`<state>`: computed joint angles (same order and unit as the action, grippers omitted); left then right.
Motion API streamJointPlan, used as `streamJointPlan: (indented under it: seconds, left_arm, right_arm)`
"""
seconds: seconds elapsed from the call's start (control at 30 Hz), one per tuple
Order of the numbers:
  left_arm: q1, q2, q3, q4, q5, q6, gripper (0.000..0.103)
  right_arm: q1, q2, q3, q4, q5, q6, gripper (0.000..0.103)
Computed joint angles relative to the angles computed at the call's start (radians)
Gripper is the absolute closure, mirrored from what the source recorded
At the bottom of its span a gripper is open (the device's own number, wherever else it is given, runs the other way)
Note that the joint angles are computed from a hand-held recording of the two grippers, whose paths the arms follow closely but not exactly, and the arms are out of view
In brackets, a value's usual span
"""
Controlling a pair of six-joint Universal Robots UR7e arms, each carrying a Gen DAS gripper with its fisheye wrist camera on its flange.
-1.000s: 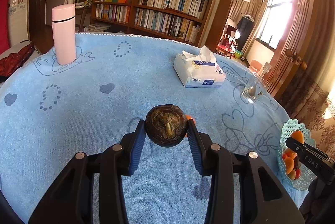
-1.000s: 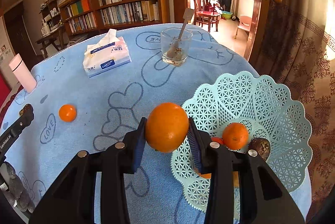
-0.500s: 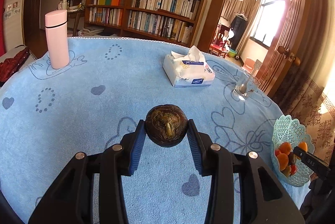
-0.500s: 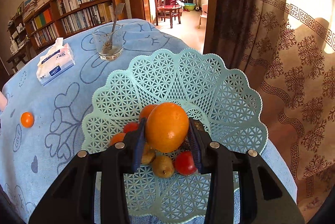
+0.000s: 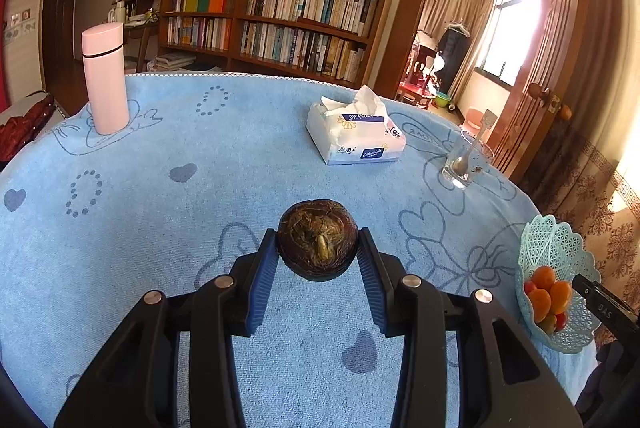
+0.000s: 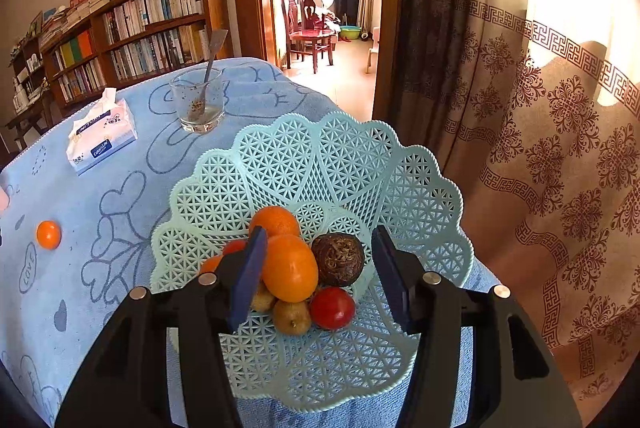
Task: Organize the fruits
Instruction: 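Lower the brown fruit into the basket and open the left tool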
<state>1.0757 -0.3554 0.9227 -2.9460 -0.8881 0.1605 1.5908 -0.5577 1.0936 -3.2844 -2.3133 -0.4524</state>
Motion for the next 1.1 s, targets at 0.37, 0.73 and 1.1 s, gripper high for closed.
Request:
streamJointPlan:
  seconds: [0.37, 0.73, 1.1]
  left_arm:
    - [-0.023, 0.012, 0.015, 0.000, -0.019, 0.044, 0.062]
    - [-0.078, 0.036, 0.004, 0.067, -0.081, 0.064, 0.062]
    - [-0.129, 0.183, -0.190, 0.198, -0.126, 0.106, 0.062]
  right_arm:
    - [-0.021, -0.037, 0.081, -0.085, 0.027, -0.003, 0.047]
    - [-0.058, -0.086, 0.115, -0.074, 0.077, 0.001, 0.047]
    - [-0.072, -0.139, 0.160, -0.103, 0.163, 0.032, 0.047]
